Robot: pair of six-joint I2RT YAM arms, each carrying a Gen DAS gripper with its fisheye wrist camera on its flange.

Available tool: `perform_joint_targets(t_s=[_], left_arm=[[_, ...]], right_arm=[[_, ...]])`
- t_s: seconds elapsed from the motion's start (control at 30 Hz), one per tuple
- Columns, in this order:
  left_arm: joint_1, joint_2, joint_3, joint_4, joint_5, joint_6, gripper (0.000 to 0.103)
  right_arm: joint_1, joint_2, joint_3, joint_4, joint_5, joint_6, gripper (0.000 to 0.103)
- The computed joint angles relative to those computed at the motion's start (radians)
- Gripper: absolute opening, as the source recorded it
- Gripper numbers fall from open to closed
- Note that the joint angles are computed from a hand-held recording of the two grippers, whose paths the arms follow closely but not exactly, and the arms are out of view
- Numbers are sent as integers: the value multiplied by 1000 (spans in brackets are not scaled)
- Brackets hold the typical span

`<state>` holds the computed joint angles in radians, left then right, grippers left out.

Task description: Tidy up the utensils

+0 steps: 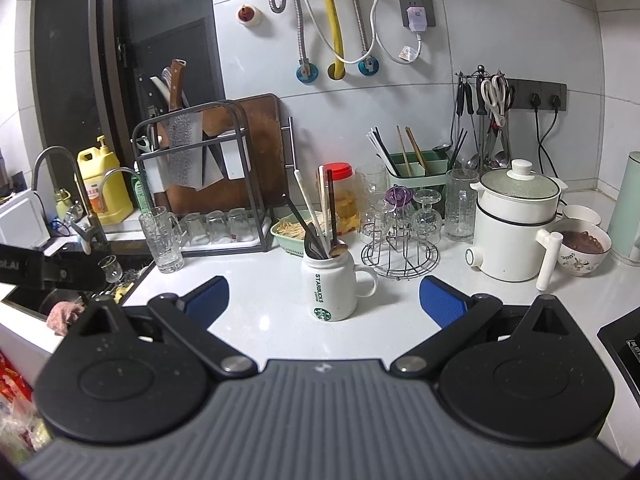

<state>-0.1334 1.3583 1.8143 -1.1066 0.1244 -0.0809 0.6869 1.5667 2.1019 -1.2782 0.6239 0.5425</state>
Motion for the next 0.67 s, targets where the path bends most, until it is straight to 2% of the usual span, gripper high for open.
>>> perform_joint_targets(t_s=[0.67], left_arm=[[-4, 4, -6, 2, -10, -2, 85]], right_arm=[[-1, 0, -3, -12, -2, 23, 103]])
